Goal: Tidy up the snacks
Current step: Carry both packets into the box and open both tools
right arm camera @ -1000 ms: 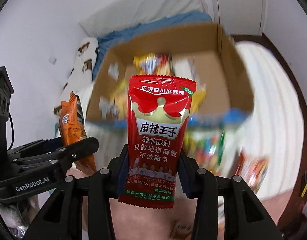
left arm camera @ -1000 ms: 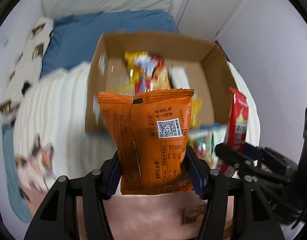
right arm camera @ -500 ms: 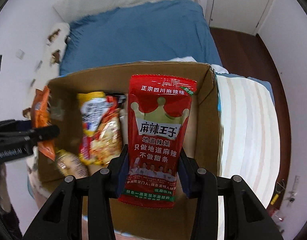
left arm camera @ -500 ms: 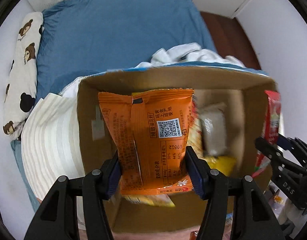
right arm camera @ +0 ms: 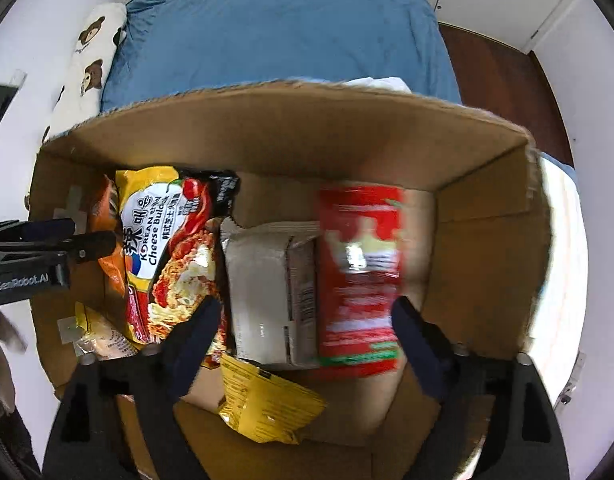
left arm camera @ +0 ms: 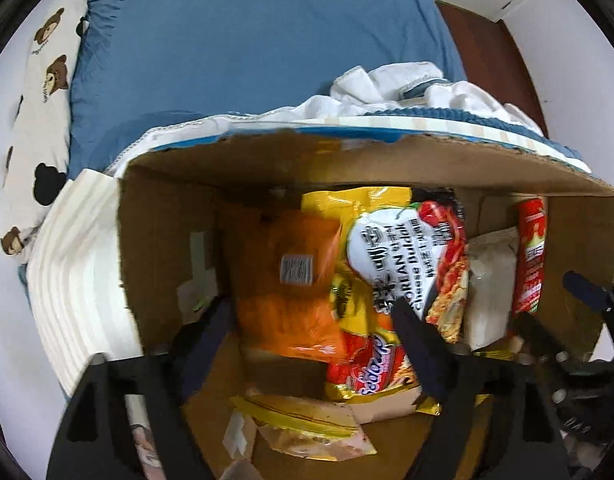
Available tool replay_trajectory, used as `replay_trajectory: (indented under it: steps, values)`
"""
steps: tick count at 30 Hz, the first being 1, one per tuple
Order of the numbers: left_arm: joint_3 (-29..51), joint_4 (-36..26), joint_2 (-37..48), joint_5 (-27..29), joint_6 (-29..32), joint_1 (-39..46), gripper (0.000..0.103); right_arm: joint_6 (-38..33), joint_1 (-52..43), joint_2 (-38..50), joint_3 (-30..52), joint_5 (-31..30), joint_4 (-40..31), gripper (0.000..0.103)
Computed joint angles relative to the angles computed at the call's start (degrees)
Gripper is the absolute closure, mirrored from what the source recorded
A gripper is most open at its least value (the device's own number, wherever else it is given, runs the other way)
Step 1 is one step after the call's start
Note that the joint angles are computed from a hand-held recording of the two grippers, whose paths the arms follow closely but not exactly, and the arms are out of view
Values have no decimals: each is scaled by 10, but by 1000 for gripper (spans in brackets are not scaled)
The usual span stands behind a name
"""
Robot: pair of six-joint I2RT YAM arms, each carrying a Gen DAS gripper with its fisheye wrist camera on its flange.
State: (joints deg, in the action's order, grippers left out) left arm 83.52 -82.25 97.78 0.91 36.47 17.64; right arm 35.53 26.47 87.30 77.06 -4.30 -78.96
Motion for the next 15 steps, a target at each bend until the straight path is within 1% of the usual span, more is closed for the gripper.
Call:
replay_trajectory:
  steps: [4,5,8,11,15]
  values:
    - [-2,-5,-3,3,4,6,12,14,2,0,-5,3,7,9]
    - [1,-13,-1,1,21,10,12,17,3,-3,-7,7,8,9]
    - [-4,-14,-15,7,34,24,12,31,5,-25,-9,7,-1,8]
    - [-28,9,-52,10,53,34,12,53,13,-57,-10,5,-19,8]
    - [-41,2,-100,41,92,70,12,98,46,-100,-12,29,-40,8]
